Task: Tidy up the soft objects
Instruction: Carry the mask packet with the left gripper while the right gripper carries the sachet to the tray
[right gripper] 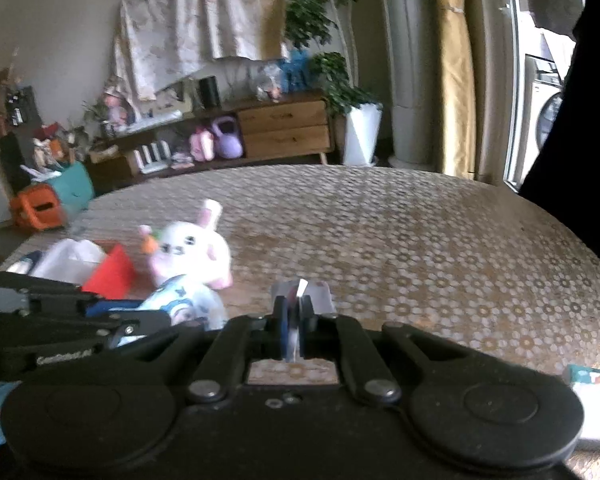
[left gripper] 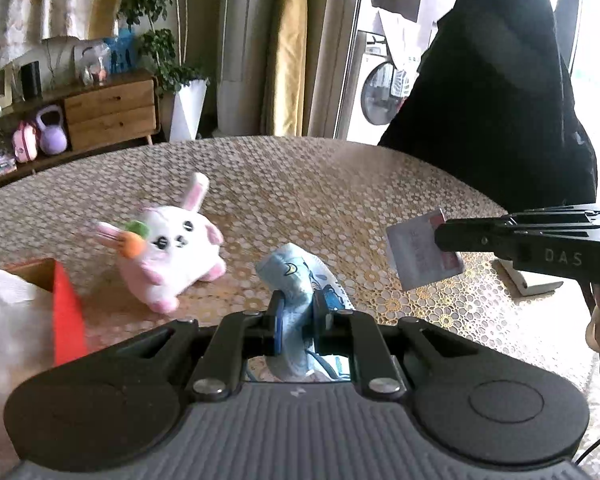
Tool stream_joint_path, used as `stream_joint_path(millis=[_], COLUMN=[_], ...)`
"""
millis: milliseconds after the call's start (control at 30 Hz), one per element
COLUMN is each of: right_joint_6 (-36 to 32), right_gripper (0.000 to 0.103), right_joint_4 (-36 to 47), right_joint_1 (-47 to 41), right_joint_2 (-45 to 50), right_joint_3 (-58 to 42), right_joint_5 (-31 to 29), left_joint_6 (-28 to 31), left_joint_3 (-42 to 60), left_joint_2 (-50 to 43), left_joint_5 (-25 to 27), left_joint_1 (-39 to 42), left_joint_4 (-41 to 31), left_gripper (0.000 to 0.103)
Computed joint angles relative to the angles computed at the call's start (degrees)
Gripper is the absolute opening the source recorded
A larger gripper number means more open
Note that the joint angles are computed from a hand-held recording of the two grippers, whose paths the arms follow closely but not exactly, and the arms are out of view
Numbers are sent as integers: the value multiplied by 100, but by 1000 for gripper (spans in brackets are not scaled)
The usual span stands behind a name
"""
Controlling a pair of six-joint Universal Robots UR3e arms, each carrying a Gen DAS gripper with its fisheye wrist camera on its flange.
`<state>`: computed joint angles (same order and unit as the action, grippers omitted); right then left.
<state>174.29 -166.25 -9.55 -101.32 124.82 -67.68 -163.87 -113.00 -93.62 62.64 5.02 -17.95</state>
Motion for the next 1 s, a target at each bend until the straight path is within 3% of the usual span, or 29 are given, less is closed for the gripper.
stream_joint_path(millis=[500,867,1000], right_joint_6=[545,799,845], right_gripper=[4,4,4], right_joint_4=[212,371,489], right_joint_1=[1870,3140,3435], right_joint_2=[401,1648,2163], right_joint_3=[-1195,-2702,-3333], right_joint_5=[-736,-1301,-1392], left_joint_6=[1649,2655,2789], left_joint_3=[-369,316,475], left_joint_2=[2220,2168,1947], left_joint_5=[-1563,-2094,-2071], left_joint_1=[2621,4077,4361], left_joint_4=[-2329,-3599,-3607], left_gripper=[13,14,13])
